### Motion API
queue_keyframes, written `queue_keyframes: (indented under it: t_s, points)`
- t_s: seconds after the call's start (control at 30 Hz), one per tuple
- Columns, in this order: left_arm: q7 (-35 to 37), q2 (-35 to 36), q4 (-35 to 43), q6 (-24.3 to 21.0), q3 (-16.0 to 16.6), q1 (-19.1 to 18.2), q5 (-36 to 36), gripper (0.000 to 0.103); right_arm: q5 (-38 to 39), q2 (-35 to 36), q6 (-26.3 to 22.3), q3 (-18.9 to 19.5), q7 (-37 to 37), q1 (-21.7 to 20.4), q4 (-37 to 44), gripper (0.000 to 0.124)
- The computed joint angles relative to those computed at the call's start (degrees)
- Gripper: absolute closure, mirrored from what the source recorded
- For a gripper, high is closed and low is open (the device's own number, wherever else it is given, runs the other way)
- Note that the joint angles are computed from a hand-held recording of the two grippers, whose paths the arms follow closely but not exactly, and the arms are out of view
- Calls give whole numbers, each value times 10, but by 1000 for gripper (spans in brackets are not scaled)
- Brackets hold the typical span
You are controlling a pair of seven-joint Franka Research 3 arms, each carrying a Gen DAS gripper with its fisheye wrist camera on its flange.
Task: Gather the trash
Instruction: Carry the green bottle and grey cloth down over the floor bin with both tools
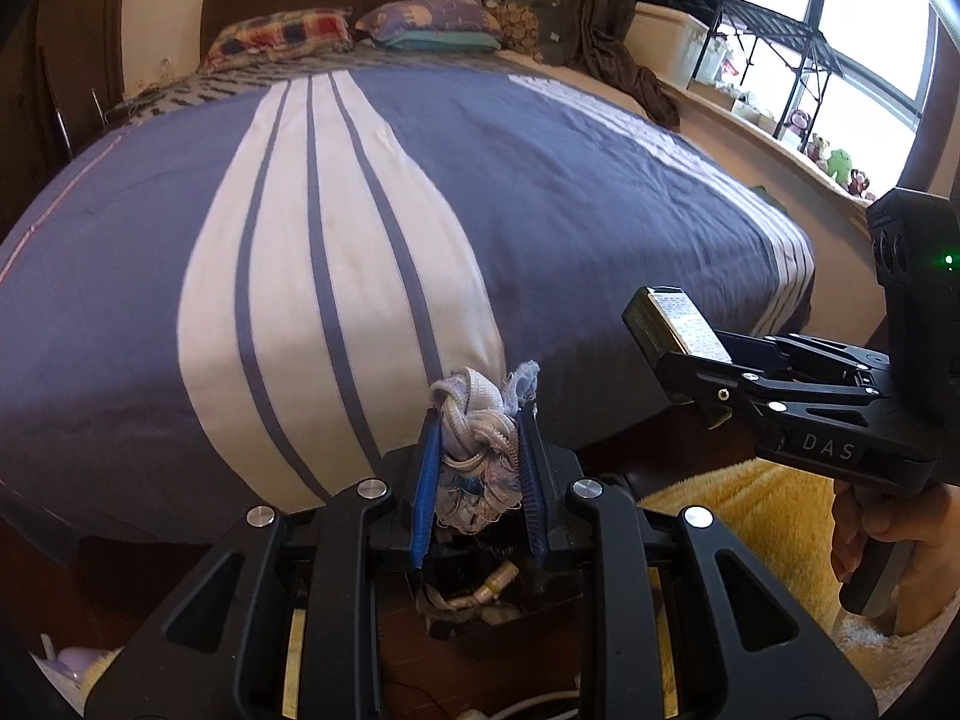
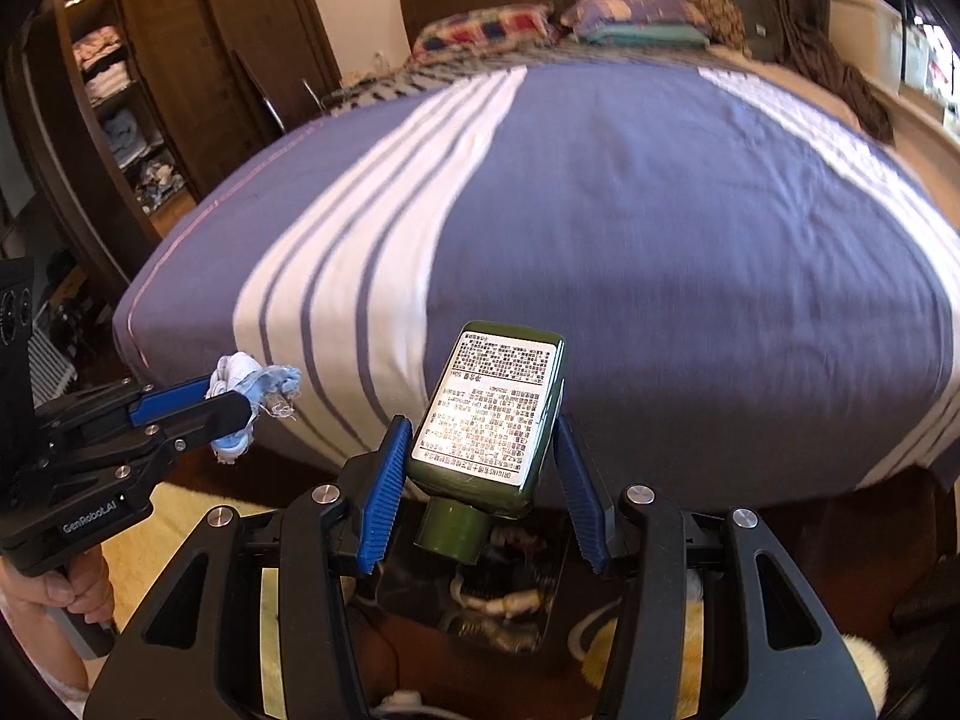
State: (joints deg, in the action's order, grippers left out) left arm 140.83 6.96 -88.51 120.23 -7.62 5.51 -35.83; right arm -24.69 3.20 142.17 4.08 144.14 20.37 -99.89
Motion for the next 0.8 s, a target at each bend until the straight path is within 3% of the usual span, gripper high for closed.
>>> queue_keyframes:
  t_s: [0.33,0.8]
  points:
    - [-5,0,-60,-6,2,-7,37,80,44,-4,10,5,4,0,-53,74]
    - [-68,81,-45,-22,-14,-11,136,80,129,48,8,-4,-37,5,-56,74]
